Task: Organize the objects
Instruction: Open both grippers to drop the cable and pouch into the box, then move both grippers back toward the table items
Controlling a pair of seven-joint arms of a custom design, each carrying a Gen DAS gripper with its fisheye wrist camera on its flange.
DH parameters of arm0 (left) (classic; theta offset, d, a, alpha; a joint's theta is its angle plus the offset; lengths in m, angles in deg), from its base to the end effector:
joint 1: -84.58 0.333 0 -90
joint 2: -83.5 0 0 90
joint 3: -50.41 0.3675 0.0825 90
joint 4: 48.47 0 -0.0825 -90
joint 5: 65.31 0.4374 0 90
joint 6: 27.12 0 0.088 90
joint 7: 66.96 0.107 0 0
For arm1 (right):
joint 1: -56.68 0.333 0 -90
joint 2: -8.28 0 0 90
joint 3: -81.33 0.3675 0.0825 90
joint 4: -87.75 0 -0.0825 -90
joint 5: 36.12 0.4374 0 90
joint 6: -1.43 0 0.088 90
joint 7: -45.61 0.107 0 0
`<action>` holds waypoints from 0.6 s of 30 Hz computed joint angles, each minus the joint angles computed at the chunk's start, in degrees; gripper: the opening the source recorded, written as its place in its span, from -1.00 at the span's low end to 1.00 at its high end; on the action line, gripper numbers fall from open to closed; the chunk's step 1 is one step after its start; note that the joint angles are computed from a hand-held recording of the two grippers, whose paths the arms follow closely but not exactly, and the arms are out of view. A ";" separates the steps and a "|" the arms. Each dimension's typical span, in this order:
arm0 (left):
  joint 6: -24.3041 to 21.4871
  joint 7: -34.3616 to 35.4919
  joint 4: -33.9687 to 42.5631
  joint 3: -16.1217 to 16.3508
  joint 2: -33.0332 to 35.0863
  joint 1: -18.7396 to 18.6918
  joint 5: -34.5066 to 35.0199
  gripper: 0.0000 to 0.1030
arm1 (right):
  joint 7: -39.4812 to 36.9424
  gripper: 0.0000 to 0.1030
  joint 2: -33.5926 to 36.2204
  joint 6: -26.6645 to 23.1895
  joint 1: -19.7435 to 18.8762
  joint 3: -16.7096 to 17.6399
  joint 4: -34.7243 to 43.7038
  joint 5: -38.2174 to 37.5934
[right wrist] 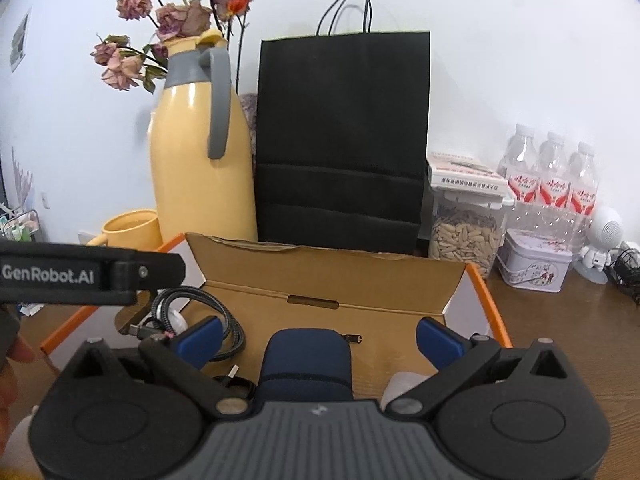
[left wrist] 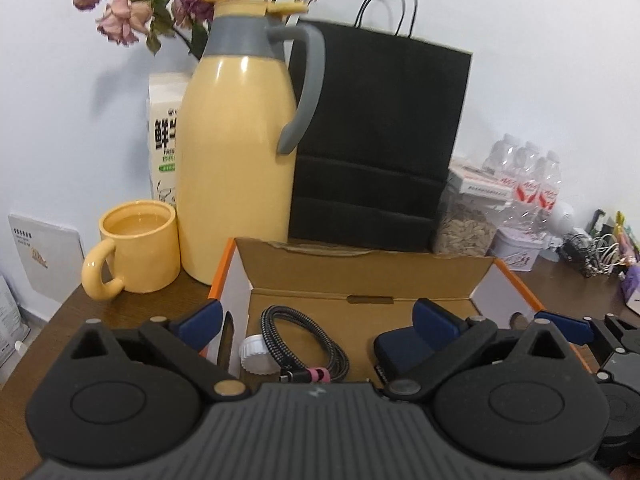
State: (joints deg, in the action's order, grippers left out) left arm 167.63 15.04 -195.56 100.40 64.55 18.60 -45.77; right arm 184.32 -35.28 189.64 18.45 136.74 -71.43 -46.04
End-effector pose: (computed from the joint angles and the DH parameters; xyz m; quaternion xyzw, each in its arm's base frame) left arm 0.4792 -0.1517 0.4841 -0.4733 0.7154 -0.4650 0.2191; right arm 0.4007 0.1608 0.4502 -0.5448 0.6579 -0.3998 0.3326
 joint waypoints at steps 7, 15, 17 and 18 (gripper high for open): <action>1.73 -0.73 -4.25 -6.96 -4.57 8.75 2.32 1.00 | -0.70 1.00 -4.96 -2.91 8.55 -6.07 -3.96 -0.89; 0.98 1.75 -9.81 -11.85 -10.31 15.47 2.49 1.00 | 2.02 1.00 -11.69 -10.36 19.77 -11.95 -8.44 -4.05; -0.88 3.30 -11.13 -11.68 -12.48 15.76 2.06 1.00 | 2.29 1.00 -12.99 -13.23 24.04 -14.25 -9.83 -5.11; -1.52 4.25 -11.76 -11.60 -13.49 15.91 1.77 1.00 | 2.13 1.00 -13.19 -14.69 26.41 -15.83 -10.47 -5.57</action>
State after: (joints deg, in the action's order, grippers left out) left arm 166.10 19.29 -207.31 88.80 51.06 34.51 -44.00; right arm 186.45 -48.47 174.94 44.86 120.91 -81.90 -51.61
